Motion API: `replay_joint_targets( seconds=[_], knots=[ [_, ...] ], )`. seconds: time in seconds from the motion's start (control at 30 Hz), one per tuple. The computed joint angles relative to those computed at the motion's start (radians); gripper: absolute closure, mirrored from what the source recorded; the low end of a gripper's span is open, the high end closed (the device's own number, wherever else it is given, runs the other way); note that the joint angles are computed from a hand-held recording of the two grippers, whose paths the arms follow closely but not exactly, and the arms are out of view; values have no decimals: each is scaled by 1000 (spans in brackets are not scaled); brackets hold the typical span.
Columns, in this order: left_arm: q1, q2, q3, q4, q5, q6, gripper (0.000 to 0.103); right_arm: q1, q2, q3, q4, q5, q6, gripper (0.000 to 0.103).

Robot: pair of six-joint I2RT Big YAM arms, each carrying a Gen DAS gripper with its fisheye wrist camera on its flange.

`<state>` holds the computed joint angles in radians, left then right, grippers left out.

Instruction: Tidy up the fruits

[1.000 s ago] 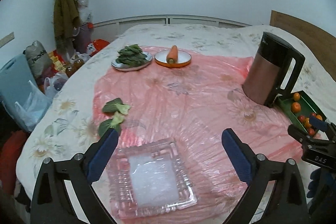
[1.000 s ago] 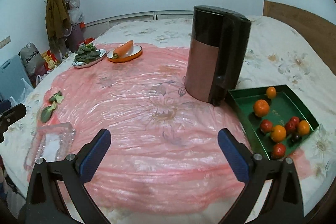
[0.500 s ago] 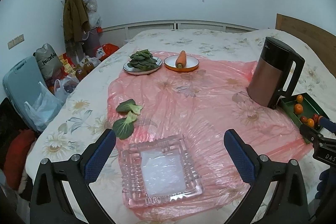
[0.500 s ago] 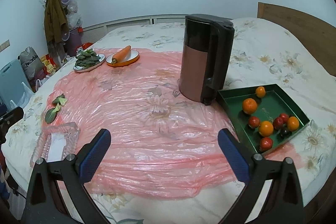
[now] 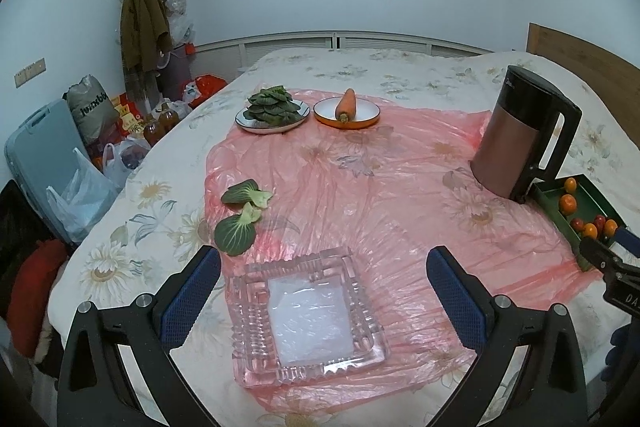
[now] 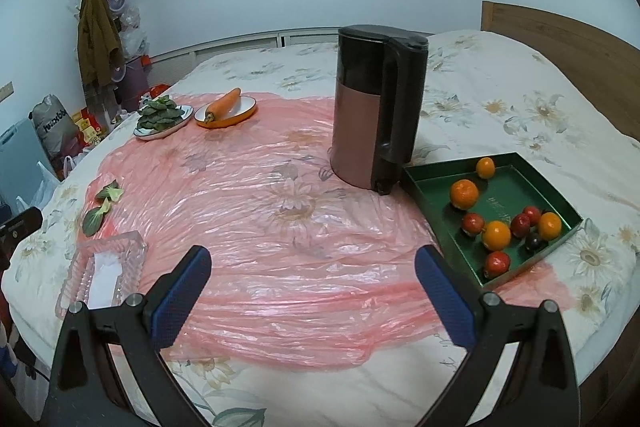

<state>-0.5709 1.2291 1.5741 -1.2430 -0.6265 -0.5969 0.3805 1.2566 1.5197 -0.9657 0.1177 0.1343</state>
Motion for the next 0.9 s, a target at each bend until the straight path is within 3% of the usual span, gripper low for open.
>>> replay_joint_targets(
  seconds=[0.9],
  knots=[
    [-13,-15,-16,43,-11,46,2,-11,-12,-12,2,4,-9,0]
  ],
)
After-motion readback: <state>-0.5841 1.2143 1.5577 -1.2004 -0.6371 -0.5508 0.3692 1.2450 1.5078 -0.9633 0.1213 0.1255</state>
